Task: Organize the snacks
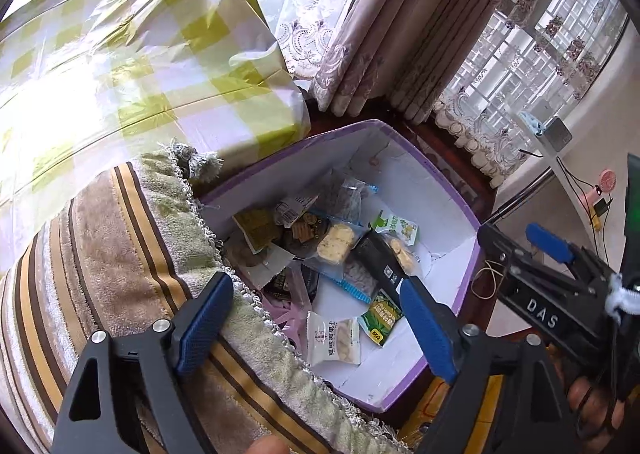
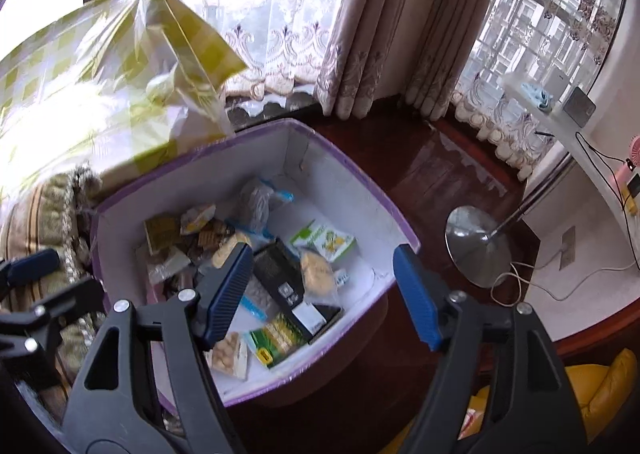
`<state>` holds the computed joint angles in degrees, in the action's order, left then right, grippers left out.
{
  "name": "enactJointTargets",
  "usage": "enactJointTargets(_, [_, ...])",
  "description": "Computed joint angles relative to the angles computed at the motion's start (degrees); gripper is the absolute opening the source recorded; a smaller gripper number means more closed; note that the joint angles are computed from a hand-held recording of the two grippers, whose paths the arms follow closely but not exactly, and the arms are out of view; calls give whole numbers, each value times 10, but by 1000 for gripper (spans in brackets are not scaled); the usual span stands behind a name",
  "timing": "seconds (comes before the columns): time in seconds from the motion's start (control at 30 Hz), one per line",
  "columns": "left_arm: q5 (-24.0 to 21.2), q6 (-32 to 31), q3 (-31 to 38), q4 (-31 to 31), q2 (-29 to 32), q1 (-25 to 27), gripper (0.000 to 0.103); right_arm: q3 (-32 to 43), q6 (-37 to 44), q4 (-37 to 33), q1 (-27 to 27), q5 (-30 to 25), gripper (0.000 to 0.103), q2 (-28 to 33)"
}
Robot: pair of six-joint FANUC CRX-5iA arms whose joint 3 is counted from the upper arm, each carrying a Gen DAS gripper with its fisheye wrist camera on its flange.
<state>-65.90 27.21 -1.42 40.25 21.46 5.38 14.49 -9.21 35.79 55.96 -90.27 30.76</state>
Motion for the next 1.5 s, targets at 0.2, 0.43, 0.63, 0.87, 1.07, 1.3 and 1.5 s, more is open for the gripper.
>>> enactJointTargets(0.2, [4, 5, -2, 2, 1, -1, 86, 16, 15, 1, 1, -4, 75, 10])
enactJointTargets(0.43, [7, -1, -5, 4, 0, -2, 87, 17, 19, 2, -2, -3, 75, 10])
enactJointTargets(0.63, [9, -1, -6, 3, -1, -4, 89, 19, 24, 2, -3, -1, 75, 11])
enactJointTargets(0.87, [1, -2, 0, 2, 4, -7, 94, 14, 23, 2, -4, 3, 75, 7])
enactJointTargets(1.07, [-1, -7, -2, 3, 4, -6, 95, 10, 23, 2, -4, 7, 75, 5])
enactJointTargets(1.3, [-3, -8, -1, 4, 5, -6, 96, 8, 25, 0, -4, 9, 75, 5])
enactJointTargets(1.5, [-2, -7, -1, 4, 4, -7, 97, 2, 24, 1, -5, 12, 75, 1])
